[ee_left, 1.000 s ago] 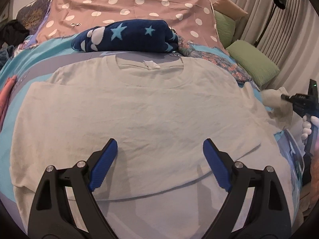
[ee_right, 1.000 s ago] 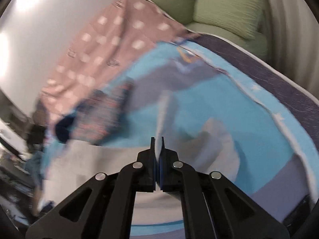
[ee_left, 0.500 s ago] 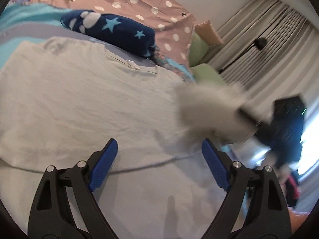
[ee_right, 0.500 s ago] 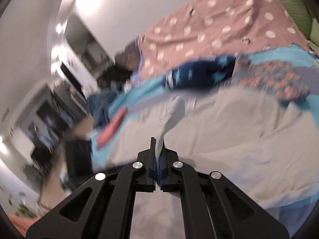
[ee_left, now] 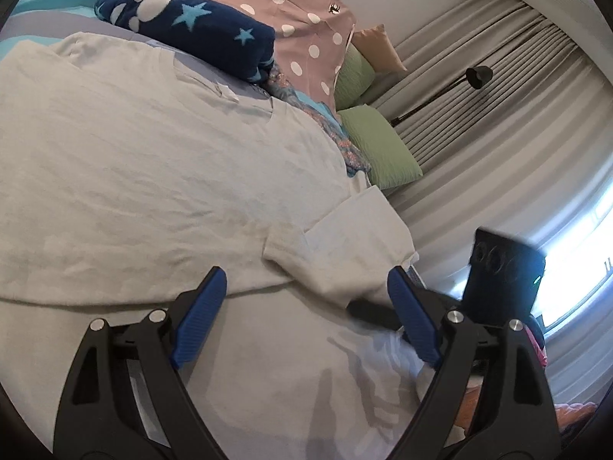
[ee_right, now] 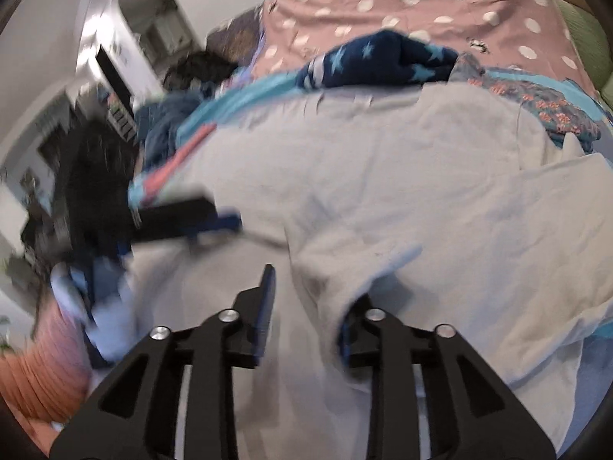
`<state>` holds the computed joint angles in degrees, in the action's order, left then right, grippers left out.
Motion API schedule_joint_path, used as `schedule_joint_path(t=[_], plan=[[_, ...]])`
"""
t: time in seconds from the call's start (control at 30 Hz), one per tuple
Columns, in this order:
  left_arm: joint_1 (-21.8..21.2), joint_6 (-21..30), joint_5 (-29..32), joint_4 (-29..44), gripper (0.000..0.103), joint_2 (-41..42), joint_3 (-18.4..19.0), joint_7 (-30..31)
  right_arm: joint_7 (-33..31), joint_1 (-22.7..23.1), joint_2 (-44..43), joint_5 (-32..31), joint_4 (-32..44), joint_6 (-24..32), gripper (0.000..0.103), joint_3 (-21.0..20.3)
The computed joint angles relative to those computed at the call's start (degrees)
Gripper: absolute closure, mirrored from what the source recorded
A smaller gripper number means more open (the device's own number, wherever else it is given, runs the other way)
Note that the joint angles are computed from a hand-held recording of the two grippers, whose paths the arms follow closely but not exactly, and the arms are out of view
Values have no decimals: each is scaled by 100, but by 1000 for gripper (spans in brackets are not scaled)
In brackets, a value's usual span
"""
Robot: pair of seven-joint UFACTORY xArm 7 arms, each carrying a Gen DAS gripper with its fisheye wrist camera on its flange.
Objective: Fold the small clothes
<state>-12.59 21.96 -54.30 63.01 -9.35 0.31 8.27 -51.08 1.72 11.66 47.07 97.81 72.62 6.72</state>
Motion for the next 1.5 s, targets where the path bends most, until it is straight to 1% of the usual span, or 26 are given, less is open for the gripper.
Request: schedule_joint_path(t=[0.03, 0.07, 0.17, 0.2, 0.23, 0.27, 0.37, 0.47, 0.53, 0.57, 0.6, 0.63, 0.67, 0.7, 0.73, 0.77, 0.83, 0.9, 0.97, 1.03, 1.13, 1.2, 1.23, 1.37, 1.5], plan=[[-1, 22, -42, 9, 17, 6, 13, 8, -225, -23, -93, 129, -93, 58, 70, 38], [-4, 44, -102, 2, 17, -6, 25, 32, -579, -14, -250, 152, -269, 113, 70, 62], [-14, 204, -326, -35, 16, -79, 81, 198, -1483, 115, -732, -69, -845, 195, 70, 10], [-10, 241, -349, -45, 16, -90, 82, 219, -1617, 178, -866, -130, -1030, 75, 70, -32], [8, 281, -294, -24, 16, -69, 70, 180, -1727, 251, -1026, -206, -1269, -165, 71, -66], [29, 287, -204, -2, 16, -40, 43, 111, -1753, 318, -1122, -260, -1433, -381, 71, -102], [89, 301, 162, 32, 16, 15, -41, -130, -1611, 433, -1111, -315, -1467, -526, 74, -210], [145, 343, 693, 54, 17, 28, -131, -532, -1494, 437, -1100, -358, -1412, -283, 74, -285], [179, 365, 1081, 86, 20, 65, -183, -829, -1663, 436, -1154, -539, -1441, -51, 72, -315], [188, 383, 1251, 92, 24, 82, -201, -949, -1805, 447, -1251, -611, -1560, -81, 70, -318], [204, 401, 1450, 106, 28, 103, -226, -1101, -2019, 490, -1411, -705, -1789, -301, 66, -298], [242, 434, 1742, 146, 37, 151, -265, -1338, -2146, 551, -1549, -828, -1997, -570, 66, -271], [264, 470, 1962, 188, 50, 200, -286, -1524, -2145, 615, -1628, -939, -2122, -779, 66, -251], [270, 495, 2083, 217, 60, 237, -292, -1648, -2130, 674, -1686, -998, -2227, -981, 66, -243], [331, 582, 1965, 258, 84, 299, -328, -1625, -2133, 727, -1738, -1054, -2320, -1167, 68, -243], [215, 712, 1607, 293, 92, 367, -175, -1446, -2134, 796, -1837, -1168, -2487, -1527, 69, -204], [233, 624, 1405, 225, 93, 358, -184, -1427, -2159, 919, -2002, -1335, -2770, -2085, 99, -182], [254, 538, 1570, 229, 94, 308, -238, -1554, -2113, 1026, -2100, -1306, -2880, -2333, 99, -242], [227, 437, 1736, 332, 94, 264, -282, -1569, -2038, 1097, -2089, -1059, -2729, -2270, 99, -366], [217, 466, 1993, 660, 94, 299, -288, -1506, -2019, 1145, -2080, -762, -2575, -2312, 99, -440], [325, 613, 2784, 1241, 94, 381, -310, -1688, -1902, 1230, -2014, -311, -2269, -2456, 99, -446], [385, 701, 3062, 1521, 94, 418, -289, -1726, -1775, 1298, -1949, -161, -2105, -2583, 99, -378], [447, 734, 3304, 1621, 94, 409, -279, -1823, -1717, 1342, -1878, -96, -2002, -2619, 99, -336], [676, 892, 3850, 1574, 94, 207, -182, -2092, -1346, 1489, -1466, -54, -1465, -2481, 99, -110], [918, 876, 4107, 1337, 94, -28, -36, -2356, -1203, 1610, -1201, 11, -1136, -2521, 99, 120]])
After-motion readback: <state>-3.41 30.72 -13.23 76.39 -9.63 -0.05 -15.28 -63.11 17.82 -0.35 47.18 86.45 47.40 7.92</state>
